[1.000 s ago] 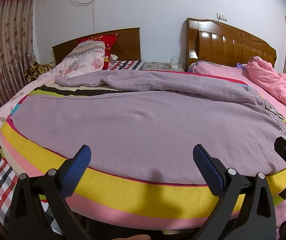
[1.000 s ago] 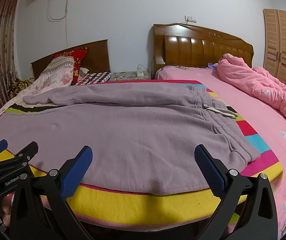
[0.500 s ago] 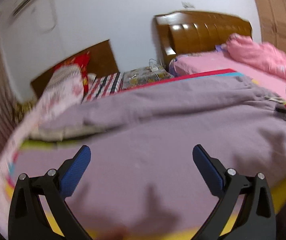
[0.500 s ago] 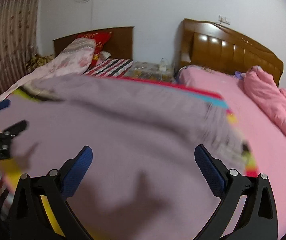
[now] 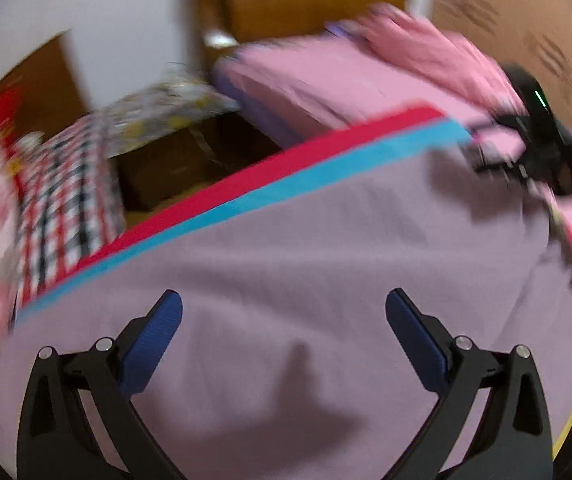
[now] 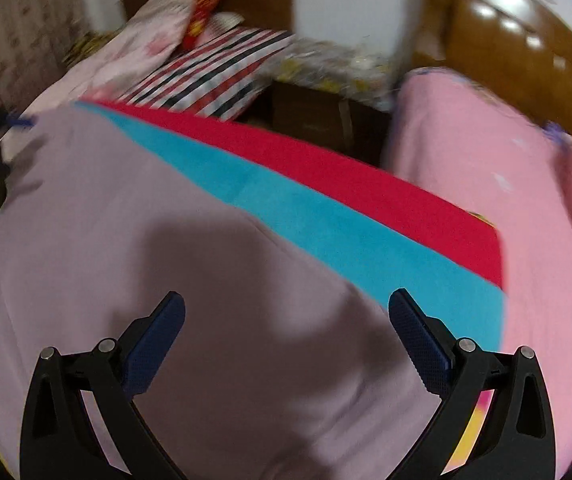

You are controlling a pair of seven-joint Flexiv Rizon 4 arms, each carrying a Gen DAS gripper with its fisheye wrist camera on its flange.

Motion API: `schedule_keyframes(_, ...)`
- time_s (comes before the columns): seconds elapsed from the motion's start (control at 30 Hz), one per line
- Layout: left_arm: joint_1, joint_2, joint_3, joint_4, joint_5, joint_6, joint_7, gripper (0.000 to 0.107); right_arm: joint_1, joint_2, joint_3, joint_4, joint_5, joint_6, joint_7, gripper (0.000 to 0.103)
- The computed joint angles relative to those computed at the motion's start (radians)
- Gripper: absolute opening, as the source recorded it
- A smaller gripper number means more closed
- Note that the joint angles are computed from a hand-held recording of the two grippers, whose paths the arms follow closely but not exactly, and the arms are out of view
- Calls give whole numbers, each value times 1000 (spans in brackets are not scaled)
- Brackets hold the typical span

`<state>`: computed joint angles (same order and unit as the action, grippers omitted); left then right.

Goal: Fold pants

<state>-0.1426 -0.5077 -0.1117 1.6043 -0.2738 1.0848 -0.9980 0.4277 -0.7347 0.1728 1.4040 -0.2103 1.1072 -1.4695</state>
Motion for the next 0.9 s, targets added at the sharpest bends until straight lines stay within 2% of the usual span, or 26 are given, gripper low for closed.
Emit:
schedule_keyframes(0.07, 1, -74, 11, -125, 51, -96, 60, 101, -52, -72, 85, -134, 50, -122, -106, 97)
schedule_keyframes(0.13, -4, -133, 22, -225, 86, -178, 99, 100, -46, -108, 95, -204, 68, -209, -173, 97)
schedule_keyframes(0.2, 16, -173, 1, -285, 70, -250, 156, 92, -61, -132, 119, -254, 115, -253, -249, 97)
schedule_keyframes(0.23, 29, -205, -13, -341, 50, -320, 183, 88, -67, -132, 127, -260, 138, -261, -278, 96)
schedule_keyframes(0.3, 46, -239, -27, -396, 18, -387, 221, 75, -87, -138, 151, -270, 168, -261, -330, 93)
schedule_keyframes(0.33, 56, -263, -38, -434, -1, -440, 244, 55, -81, -117, 135, -241, 205, -246, -356, 85)
schedule_keyframes(0.37, 58, -280, -41, -467, -12, -485, 256, 39, -80, -118, 131, -244, 214, -239, -375, 68)
schedule_keyframes(0.4, 57, -295, -38, -492, -15, -516, 270, 37, -84, -117, 137, -247, 229, -240, -399, 54)
schedule_keyframes(0.43, 52, -310, -30, -521, -8, -540, 280, 37, -92, -107, 147, -238, 251, -231, -423, 34)
schedule_keyframes(0.47, 47, -333, -22, -565, -2, -583, 282, 37, -84, -89, 133, -207, 253, -191, -435, 22)
schedule_keyframes(0.5, 48, -350, -17, -594, -1, -609, 288, 37, -70, -64, 110, -157, 241, -125, -444, 22)
schedule_keyframes(0.6, 48, -368, -9, -635, -2, -626, 293, 39, -74, 14, 110, -24, 247, 28, -466, 21)
schedule_keyframes(0.73, 51, -380, -5, -674, -4, -637, 300, 56, -33, 106, 76, 150, 196, 231, -426, 21)
schedule_keyframes(0.77, 50, -386, -2, -689, -1, -657, 299, 59, -21, 121, 63, 182, 179, 267, -401, 21)
schedule_keyframes(0.87, 33, -407, 20, -730, 37, -712, 300, 59, -7, 159, 52, 260, 148, 354, -348, 21)
schedule_keyframes(0.9, 28, -406, 28, -720, 48, -698, 291, 59, -2, 163, 45, 271, 133, 369, -332, 21)
